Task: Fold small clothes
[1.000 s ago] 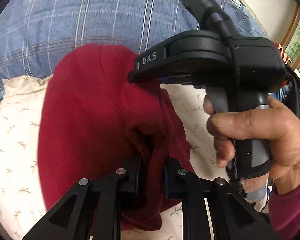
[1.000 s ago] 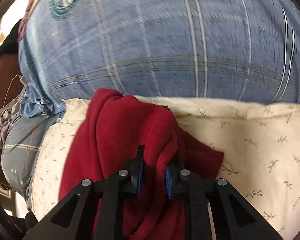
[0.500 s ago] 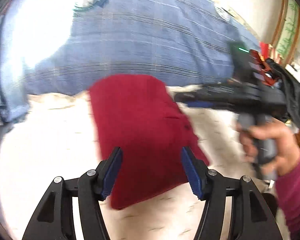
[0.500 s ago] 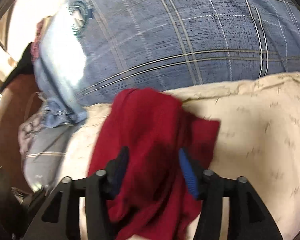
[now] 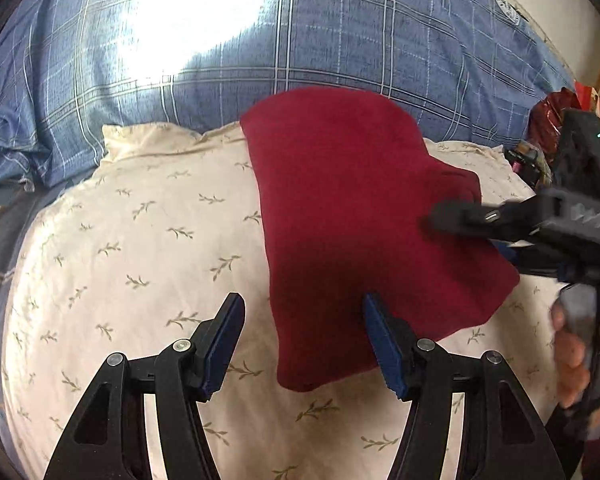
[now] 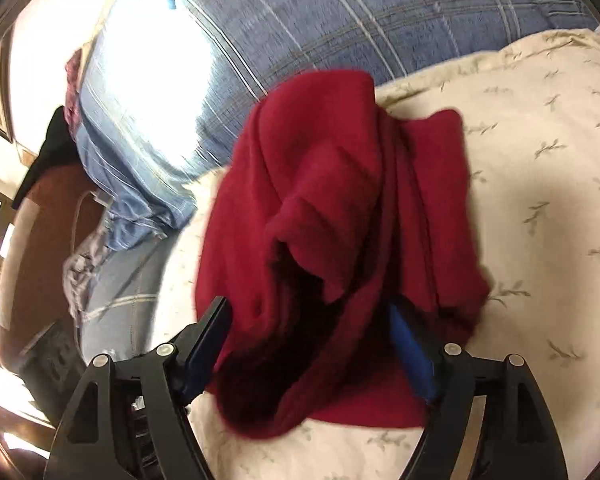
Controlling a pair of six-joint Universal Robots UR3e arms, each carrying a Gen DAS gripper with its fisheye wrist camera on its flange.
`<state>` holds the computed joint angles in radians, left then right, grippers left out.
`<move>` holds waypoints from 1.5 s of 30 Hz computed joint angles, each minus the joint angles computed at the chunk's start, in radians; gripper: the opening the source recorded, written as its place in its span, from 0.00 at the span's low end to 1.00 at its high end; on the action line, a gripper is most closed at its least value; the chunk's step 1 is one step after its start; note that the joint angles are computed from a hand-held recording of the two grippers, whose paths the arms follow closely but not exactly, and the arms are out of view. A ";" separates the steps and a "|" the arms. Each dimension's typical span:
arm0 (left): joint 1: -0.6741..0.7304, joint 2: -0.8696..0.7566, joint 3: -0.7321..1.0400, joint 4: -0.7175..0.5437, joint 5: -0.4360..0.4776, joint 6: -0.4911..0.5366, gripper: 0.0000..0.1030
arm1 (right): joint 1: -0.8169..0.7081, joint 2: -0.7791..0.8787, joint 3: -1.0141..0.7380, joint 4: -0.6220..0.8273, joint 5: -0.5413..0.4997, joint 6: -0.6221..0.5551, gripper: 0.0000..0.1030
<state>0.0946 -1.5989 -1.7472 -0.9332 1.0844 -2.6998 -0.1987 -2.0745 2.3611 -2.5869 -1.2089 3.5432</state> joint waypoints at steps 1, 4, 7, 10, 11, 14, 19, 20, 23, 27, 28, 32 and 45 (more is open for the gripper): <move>-0.003 -0.011 -0.001 0.012 0.005 -0.014 0.59 | 0.028 0.028 -0.016 -0.009 -0.039 0.009 0.59; 0.003 -0.018 0.029 -0.012 0.006 -0.010 0.59 | 0.091 -0.002 -0.041 -0.018 -0.145 -0.007 0.16; 0.023 0.006 0.019 -0.002 -0.007 0.007 0.63 | 0.216 -0.035 -0.081 0.013 -0.326 -0.036 0.15; 0.011 -0.007 0.003 0.041 0.003 -0.017 0.65 | 0.249 -0.008 -0.068 0.016 -0.401 -0.034 0.15; 0.001 -0.026 0.006 0.045 0.010 -0.030 0.65 | 0.221 -0.004 -0.047 0.011 -0.374 -0.033 0.15; -0.015 -0.052 0.003 0.057 0.022 -0.051 0.65 | 0.143 -0.062 0.019 -0.010 -0.274 -0.033 0.25; -0.015 -0.052 0.008 0.107 0.033 -0.064 0.65 | 0.114 -0.233 0.006 0.052 -0.307 -0.039 0.39; -0.019 -0.060 0.014 0.131 0.038 -0.080 0.65 | 0.154 -0.203 -0.018 0.023 -0.356 -0.032 0.39; -0.040 -0.090 0.029 0.170 0.052 -0.121 0.65 | 0.200 -0.076 -0.088 -0.030 -0.405 -0.053 0.38; -0.068 -0.134 0.034 0.217 0.080 -0.147 0.67 | 0.242 0.160 -0.177 -0.089 -0.476 -0.085 0.33; -0.069 -0.141 0.033 0.224 0.080 -0.147 0.68 | 0.257 0.213 -0.189 -0.108 -0.514 -0.092 0.32; -0.077 -0.165 0.035 0.250 0.086 -0.155 0.71 | 0.254 0.327 -0.210 -0.181 -0.565 -0.123 0.32; -0.084 -0.178 0.040 0.263 0.099 -0.171 0.72 | 0.228 0.239 -0.265 -0.106 -0.485 -0.118 0.36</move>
<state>0.0101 -1.7766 -1.7075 -0.6702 1.1830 -2.8703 0.0293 -1.8354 2.0965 -2.6931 -1.6938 3.4255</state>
